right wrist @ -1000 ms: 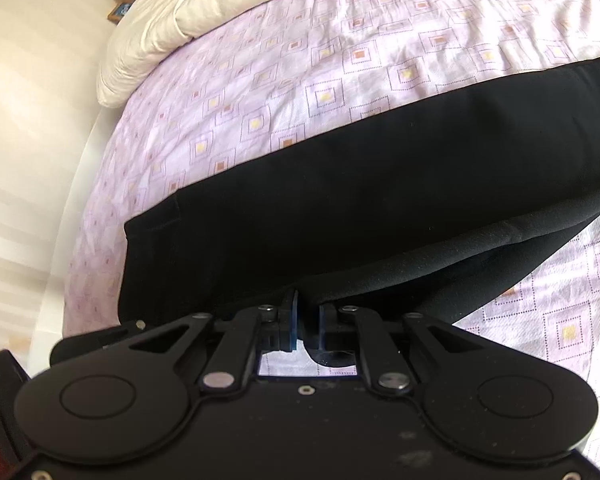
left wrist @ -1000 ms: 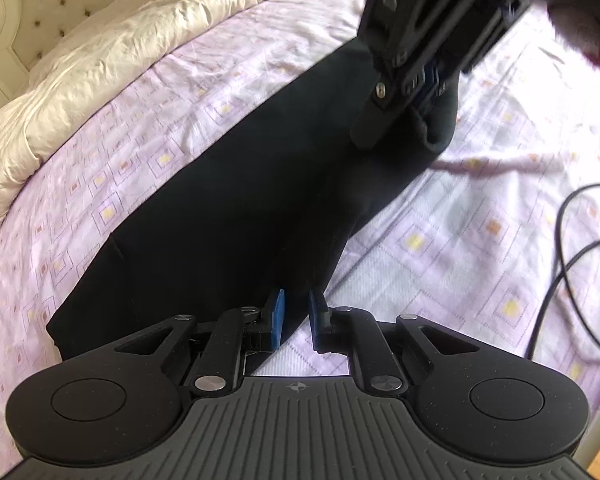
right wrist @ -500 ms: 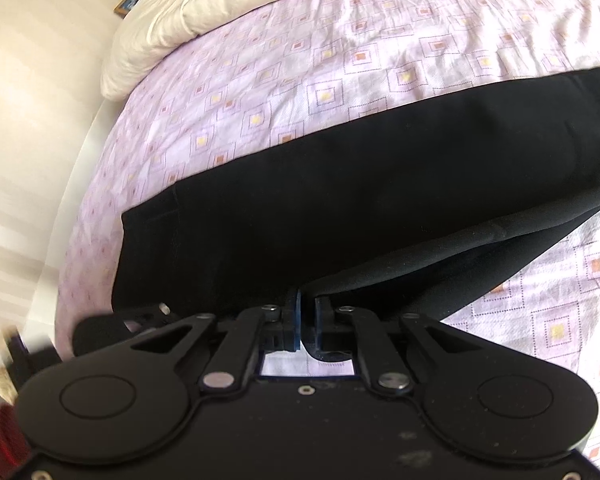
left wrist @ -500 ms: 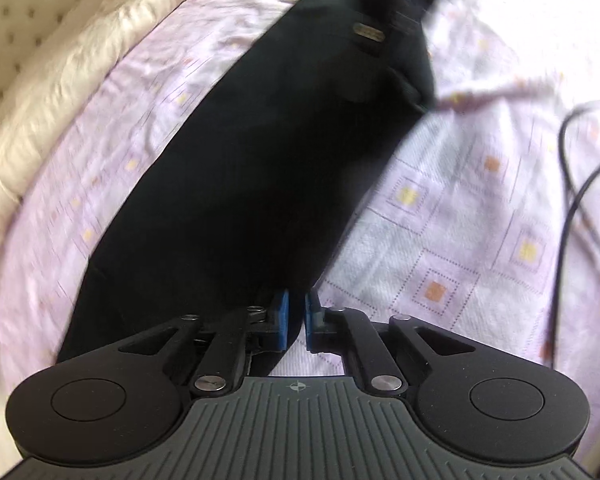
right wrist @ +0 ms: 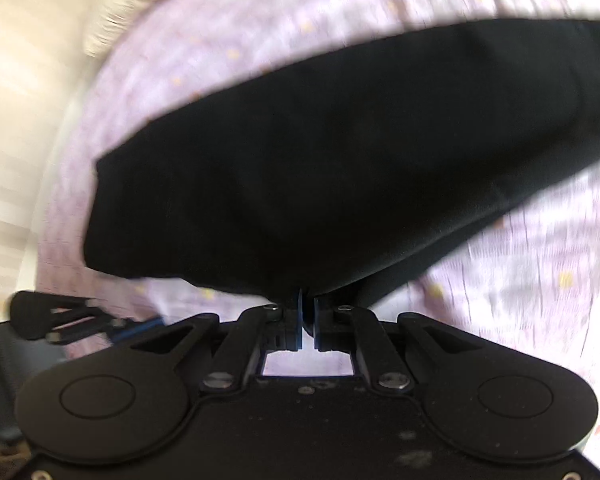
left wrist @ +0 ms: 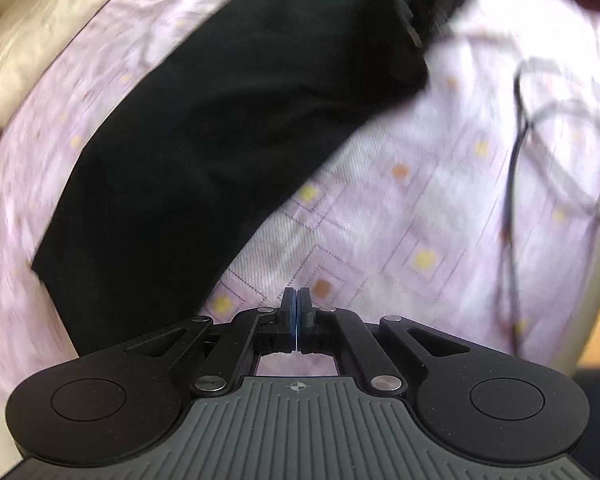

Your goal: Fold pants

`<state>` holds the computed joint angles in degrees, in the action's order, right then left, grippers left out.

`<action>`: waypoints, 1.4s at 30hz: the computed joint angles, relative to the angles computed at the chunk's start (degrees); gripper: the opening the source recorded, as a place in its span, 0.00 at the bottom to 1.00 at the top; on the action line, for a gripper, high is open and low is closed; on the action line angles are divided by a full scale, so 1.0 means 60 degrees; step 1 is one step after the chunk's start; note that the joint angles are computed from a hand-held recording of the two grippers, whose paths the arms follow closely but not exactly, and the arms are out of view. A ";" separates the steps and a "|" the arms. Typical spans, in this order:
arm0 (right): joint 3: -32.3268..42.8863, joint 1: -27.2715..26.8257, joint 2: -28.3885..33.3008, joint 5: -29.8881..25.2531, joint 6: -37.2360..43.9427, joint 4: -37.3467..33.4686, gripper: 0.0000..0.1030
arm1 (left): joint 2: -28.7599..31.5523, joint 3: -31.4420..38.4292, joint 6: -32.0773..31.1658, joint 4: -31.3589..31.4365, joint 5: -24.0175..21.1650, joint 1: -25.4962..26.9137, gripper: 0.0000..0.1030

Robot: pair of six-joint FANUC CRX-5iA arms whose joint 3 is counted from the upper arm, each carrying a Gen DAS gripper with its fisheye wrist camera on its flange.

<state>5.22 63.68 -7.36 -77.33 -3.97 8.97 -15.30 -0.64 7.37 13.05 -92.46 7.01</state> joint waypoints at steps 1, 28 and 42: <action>-0.0096 -0.0005 -0.0067 0.0027 -0.0228 -0.0072 0.12 | 0.0113 0.0166 0.0378 0.0201 -0.0164 0.0103 0.02; -0.1115 -0.0006 -0.0825 -0.0945 0.0230 0.1147 0.13 | 0.2549 0.0979 0.9056 0.1714 -0.0235 -0.2464 0.02; -0.2862 -0.0478 -0.4488 -0.2075 0.3300 0.2668 0.28 | 0.2755 0.2041 1.3342 -0.0107 -0.0304 -0.3761 0.03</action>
<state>-11.95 60.81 -34.29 -89.78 15.83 24.98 1.23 11.61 87.42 12.41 -94.28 -15.56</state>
